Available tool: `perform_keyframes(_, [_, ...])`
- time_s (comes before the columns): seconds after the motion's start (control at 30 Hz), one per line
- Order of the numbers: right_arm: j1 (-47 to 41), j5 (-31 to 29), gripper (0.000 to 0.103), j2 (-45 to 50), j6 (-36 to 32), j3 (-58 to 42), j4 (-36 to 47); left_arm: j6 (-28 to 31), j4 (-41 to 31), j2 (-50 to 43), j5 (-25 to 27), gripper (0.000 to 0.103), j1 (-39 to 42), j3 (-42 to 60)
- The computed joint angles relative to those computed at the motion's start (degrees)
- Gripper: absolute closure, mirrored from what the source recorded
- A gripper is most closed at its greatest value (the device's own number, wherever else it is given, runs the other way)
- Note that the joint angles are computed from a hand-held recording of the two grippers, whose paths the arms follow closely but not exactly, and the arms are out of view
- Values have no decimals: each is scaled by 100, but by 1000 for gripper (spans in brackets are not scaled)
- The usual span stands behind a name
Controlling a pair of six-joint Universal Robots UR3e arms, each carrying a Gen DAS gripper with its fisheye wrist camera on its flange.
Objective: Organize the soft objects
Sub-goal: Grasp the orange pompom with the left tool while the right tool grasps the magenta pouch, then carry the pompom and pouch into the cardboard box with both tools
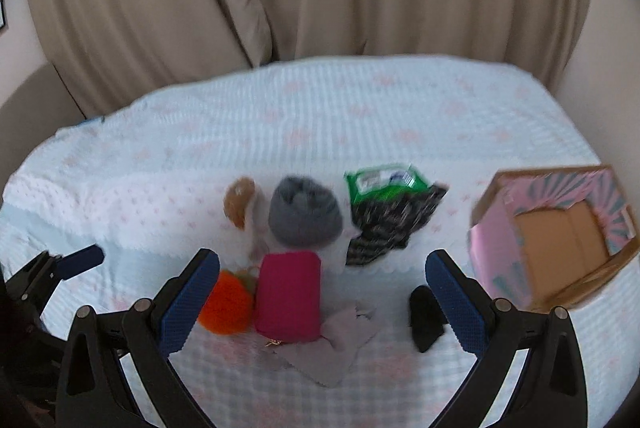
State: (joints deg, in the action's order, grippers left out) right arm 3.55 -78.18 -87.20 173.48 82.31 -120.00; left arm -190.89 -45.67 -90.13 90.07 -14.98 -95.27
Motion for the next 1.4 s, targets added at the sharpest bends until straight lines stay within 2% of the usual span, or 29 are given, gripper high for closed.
perform_keyframes(0.07, [97, -20, 6, 226, 46, 179, -235, 157, 554, -294, -144, 8, 110, -348])
perform_keyframes(0.23, [213, 7, 13, 809, 55, 628, -892, 412, 1385, -919, -344, 15, 229, -772])
perform_keyframes(0.4, [278, 194, 18, 1320, 93, 806, -1339, 488, 1828, -1378, -515, 22, 310, -940])
perform_keyframes(0.53, [300, 376, 29, 1611, 98, 834, -1471, 443, 2015, -1545, -650, 29, 320, -1073])
perform_keyframes(0.7, [261, 701, 35, 1776, 176, 774, -1322, 377, 1916, -1679, -792, 54, 303, -1000])
perform_keyframes(0.77, [225, 907, 46, 1782, 201, 756, -1211, 386, 1884, -1688, -861, 61, 317, -996])
perform_keyframes(0.8, [208, 1001, 48, 1784, 210, 745, -1159, 394, 1875, -1671, -876, 65, 325, -1008])
perform_keyframes(0.97, [237, 1043, 64, 1728, 149, 710, -1039, 432, 1823, -1634, -828, 69, 304, -932])
perform_keyframes(1.17, [362, 855, 77, 1685, 171, 557, -904, 480, 1639, -1488, -748, 69, 286, -822])
perform_keyframes(1.4, [350, 786, 83, 1350, 219, 375, -574, 415, 1195, -972, -640, 70, 269, -705])
